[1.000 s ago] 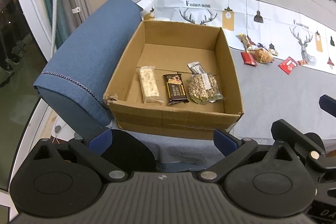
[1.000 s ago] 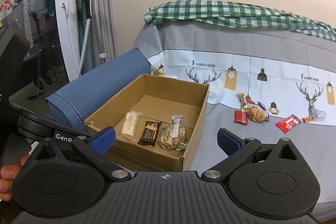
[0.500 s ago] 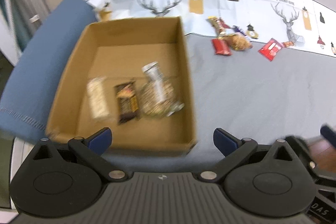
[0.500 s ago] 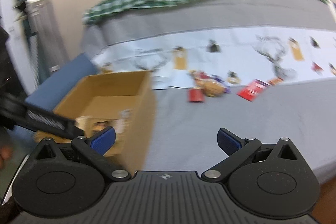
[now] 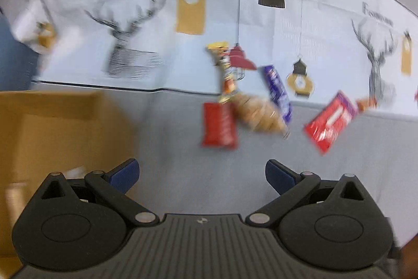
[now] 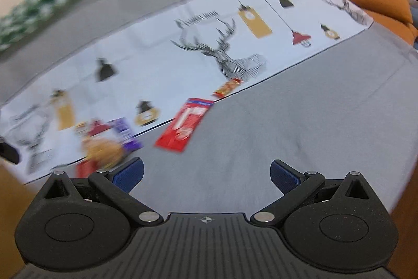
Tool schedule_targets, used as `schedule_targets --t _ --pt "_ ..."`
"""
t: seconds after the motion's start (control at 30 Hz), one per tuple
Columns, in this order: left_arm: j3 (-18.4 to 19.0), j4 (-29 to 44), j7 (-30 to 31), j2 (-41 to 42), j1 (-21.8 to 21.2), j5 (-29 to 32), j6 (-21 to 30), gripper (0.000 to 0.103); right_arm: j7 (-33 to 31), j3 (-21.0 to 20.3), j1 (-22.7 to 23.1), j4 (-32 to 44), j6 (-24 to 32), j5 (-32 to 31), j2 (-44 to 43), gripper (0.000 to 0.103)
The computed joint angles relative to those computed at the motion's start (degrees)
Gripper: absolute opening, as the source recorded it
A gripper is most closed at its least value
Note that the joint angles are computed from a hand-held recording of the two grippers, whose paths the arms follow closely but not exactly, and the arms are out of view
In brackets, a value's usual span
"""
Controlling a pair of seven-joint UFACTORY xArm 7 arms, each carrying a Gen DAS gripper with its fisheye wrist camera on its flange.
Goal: Organize snacks
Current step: 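Grasp the red-white wafer box with the right tool while the left tool grasps the cookie bag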
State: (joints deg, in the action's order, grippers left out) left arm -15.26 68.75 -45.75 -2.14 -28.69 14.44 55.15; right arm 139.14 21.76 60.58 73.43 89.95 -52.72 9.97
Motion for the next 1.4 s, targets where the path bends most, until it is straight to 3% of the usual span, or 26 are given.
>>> schedule_targets --t 0.13,0.2,0.33,0.4,0.43,0.53,0.57,0.63,0.67,0.7,0.77,0.83,0.97,1.1,1.4 --pt "1.6 6.9 3.8 12.2 0.6 -7.8 -7.1 0.103 -5.4 -4.5 -9.0 -8.8 -16.4 -4.2 -2.6 0.102" --pt "2.9 11.3 0.7 17.9 -1.1 -6.3 -7.0 0.103 -8.5 -6.2 -13.2 -11.3 -23.9 -7.8 -2.3 0.102" --pt "4.5 17.9 -0.3 26.2 -2.4 -8.2 -5.5 0.103 -11.3 -8.6 -20.1 -11.5 -32.8 -9.7 1.4 0.103" --pt "5.2 19.5 -0.8 28.4 -2.7 -9.4 -5.6 0.103 -14.0 -10.8 -18.5 -8.5 -29.2 -11.4 4.9 0.102" --pt "5.7 20.1 -1.4 29.2 -3.1 -9.1 -5.5 0.103 -16.8 -9.9 -19.7 -7.3 -28.8 -11.2 6.2 0.102" --pt "7.0 20.0 -3.6 29.4 -4.2 -7.6 -6.6 0.099 -15.0 -11.5 -17.8 -7.2 -27.9 -14.2 7.3 0.102" --pt "7.4 19.1 -4.4 28.6 -4.6 -6.8 -7.7 0.077 -14.8 -11.6 -17.5 -7.5 -27.7 -14.6 7.2 0.102" --pt "6.8 17.8 -3.2 27.0 -4.1 -7.0 -8.2 0.058 -14.9 -11.5 -17.3 -8.3 -27.9 -14.9 6.7 0.101" --pt "6.8 16.7 -3.8 25.9 -4.2 -6.8 -8.4 0.047 -15.4 -11.2 -17.1 -8.3 -27.4 -14.5 6.4 0.086" --pt "6.7 15.5 -3.8 24.6 -4.1 -6.7 -8.7 0.046 -15.4 -10.9 -16.6 -8.6 -26.7 -14.8 6.0 0.057" --pt "6.4 12.7 -3.6 22.0 -3.9 -6.3 -9.3 0.046 -16.6 -10.0 -15.8 -9.0 -25.3 -14.0 5.1 0.042" --pt "5.5 8.7 -2.4 18.3 -3.0 -7.3 -10.5 0.045 -15.4 -9.1 -15.2 -9.7 -25.4 -13.0 4.0 0.036" --pt "3.5 -1.8 0.5 7.3 -1.7 -8.0 -12.8 0.045 -11.0 -6.6 -13.0 -11.3 -22.9 -9.7 1.2 0.032" --pt "1.7 -10.4 3.4 -4.0 -1.0 -9.8 -12.5 0.045 -8.8 -3.4 -9.7 -11.2 -16.8 -7.6 -1.1 0.032" --pt "-1.0 -21.7 8.0 -31.5 1.5 -11.2 -3.6 0.045 -6.5 3.3 -0.7 -3.0 1.4 -7.4 -2.8 0.032"
